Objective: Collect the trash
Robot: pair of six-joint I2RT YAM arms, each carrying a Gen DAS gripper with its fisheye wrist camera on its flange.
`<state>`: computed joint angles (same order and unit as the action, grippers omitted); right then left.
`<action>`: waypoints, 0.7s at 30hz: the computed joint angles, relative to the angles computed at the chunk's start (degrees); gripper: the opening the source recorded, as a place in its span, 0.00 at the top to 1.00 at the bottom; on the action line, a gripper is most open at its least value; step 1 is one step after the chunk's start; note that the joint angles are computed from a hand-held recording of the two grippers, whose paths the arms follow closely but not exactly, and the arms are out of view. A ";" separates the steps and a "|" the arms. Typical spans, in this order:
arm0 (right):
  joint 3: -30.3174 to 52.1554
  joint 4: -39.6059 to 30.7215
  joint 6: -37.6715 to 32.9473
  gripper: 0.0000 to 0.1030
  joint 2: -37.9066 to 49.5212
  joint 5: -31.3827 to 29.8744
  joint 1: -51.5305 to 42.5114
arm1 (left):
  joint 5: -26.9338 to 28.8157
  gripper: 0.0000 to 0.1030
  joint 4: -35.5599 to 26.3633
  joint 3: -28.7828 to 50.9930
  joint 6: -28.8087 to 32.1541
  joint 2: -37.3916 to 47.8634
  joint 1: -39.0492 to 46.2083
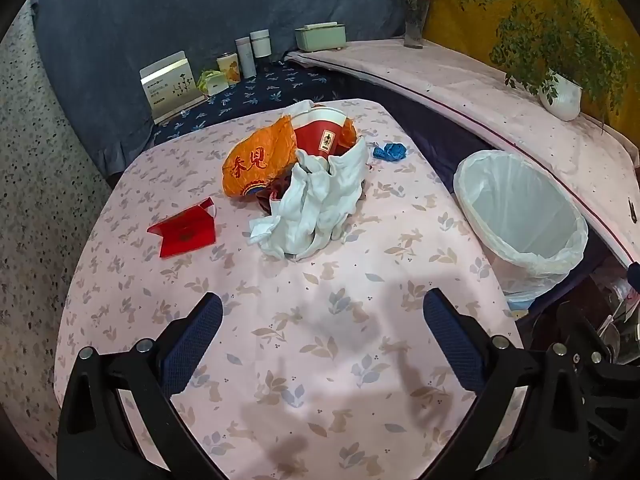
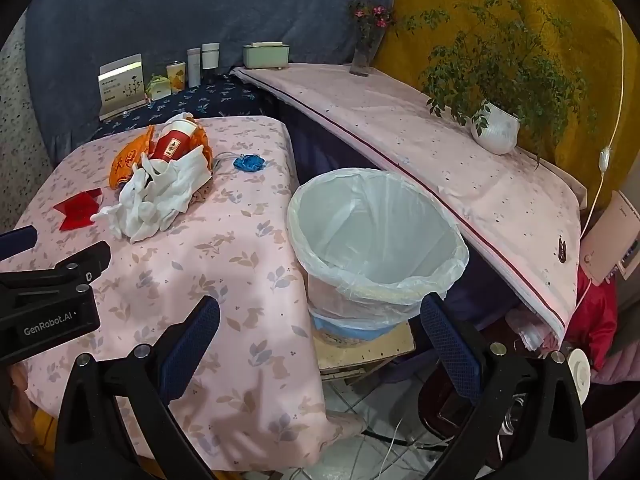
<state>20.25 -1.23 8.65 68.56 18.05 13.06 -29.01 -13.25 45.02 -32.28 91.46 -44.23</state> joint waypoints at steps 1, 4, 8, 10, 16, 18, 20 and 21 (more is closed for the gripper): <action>-1.45 -0.26 0.68 0.07 -3.07 2.01 2.19 | -0.32 0.07 0.26 -0.13 0.18 -0.06 -0.11; -1.16 -0.79 0.77 0.07 -3.24 2.15 2.28 | -0.43 0.07 0.35 -0.55 0.21 -0.48 -0.26; -1.00 -2.83 0.50 0.07 -5.10 1.69 1.98 | -0.42 0.07 -0.53 -0.13 1.10 -0.76 0.31; -0.68 -2.59 0.67 0.07 -4.39 1.76 2.24 | -0.27 0.07 -2.03 0.87 1.22 -1.02 0.77; 2.56 -5.40 2.03 0.07 -3.18 3.96 4.16 | 0.04 0.07 -3.82 2.20 1.20 -1.78 1.32; 2.89 -6.08 2.00 0.07 -3.59 4.07 4.08 | 0.40 0.07 -4.26 2.52 1.19 -1.88 1.43; 3.02 -6.27 2.11 0.07 -3.47 4.13 4.12 | 0.72 0.07 -4.60 2.79 1.06 -1.86 1.44; 3.05 -6.45 2.11 0.07 -3.53 4.06 4.01 | 0.68 0.07 -4.74 2.90 1.04 -1.79 1.36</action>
<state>23.29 -7.69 10.76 65.03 22.11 17.07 -28.33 -17.98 47.92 -31.23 89.68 -42.87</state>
